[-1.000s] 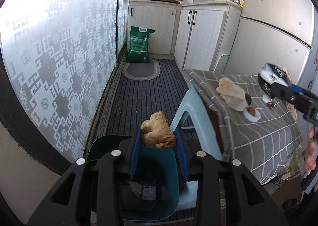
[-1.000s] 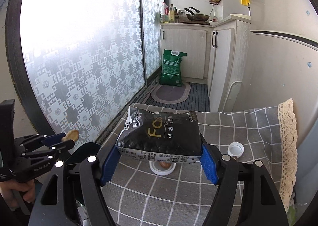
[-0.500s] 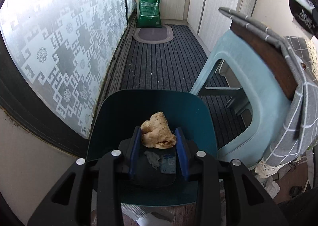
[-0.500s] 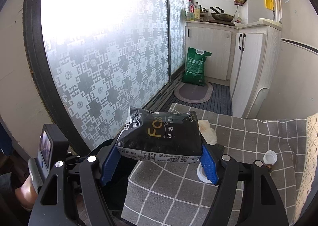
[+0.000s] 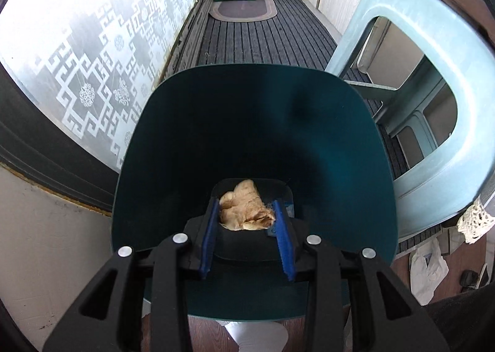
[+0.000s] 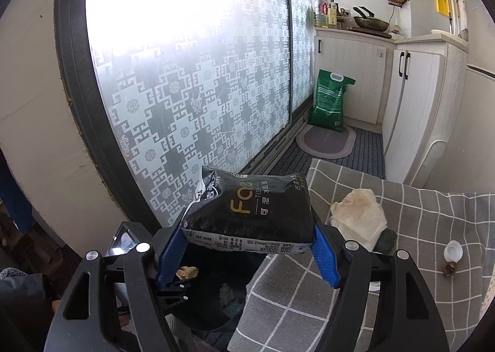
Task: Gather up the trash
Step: 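Drop the bread into the teal bin while right tool holds black bag, then lower the black snack bag into the teal bin and open the right tool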
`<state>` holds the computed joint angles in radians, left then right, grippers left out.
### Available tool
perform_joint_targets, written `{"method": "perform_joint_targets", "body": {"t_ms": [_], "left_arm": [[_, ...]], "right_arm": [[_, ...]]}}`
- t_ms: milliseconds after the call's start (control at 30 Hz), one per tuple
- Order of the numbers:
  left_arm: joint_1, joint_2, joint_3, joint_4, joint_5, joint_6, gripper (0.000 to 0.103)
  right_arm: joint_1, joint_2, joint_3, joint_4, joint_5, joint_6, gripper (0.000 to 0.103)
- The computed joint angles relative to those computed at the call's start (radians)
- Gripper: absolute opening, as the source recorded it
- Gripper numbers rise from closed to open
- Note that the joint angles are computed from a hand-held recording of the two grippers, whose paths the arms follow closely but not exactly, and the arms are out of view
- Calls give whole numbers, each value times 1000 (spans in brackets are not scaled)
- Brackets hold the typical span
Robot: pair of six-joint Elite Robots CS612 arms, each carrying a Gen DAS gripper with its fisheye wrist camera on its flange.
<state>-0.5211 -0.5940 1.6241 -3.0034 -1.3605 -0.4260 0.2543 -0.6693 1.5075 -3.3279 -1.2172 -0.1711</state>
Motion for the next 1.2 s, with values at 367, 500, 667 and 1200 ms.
{"method": "perform_joint_targets", "body": {"t_ms": [367, 500, 667, 1200], "left_arm": [[-3, -68, 103, -252, 79, -8, 32], [-10, -102, 149, -377, 124, -7, 25], [-20, -134, 180, -511, 159, 3, 23], [-38, -186, 233, -715, 205, 43, 23]], "right_arm": [[30, 17, -31, 68, -9, -59, 73], [41, 25, -43, 88, -20, -75, 72], [53, 42, -66, 130, -31, -97, 72], [101, 137, -190, 390, -17, -154, 73]]}}
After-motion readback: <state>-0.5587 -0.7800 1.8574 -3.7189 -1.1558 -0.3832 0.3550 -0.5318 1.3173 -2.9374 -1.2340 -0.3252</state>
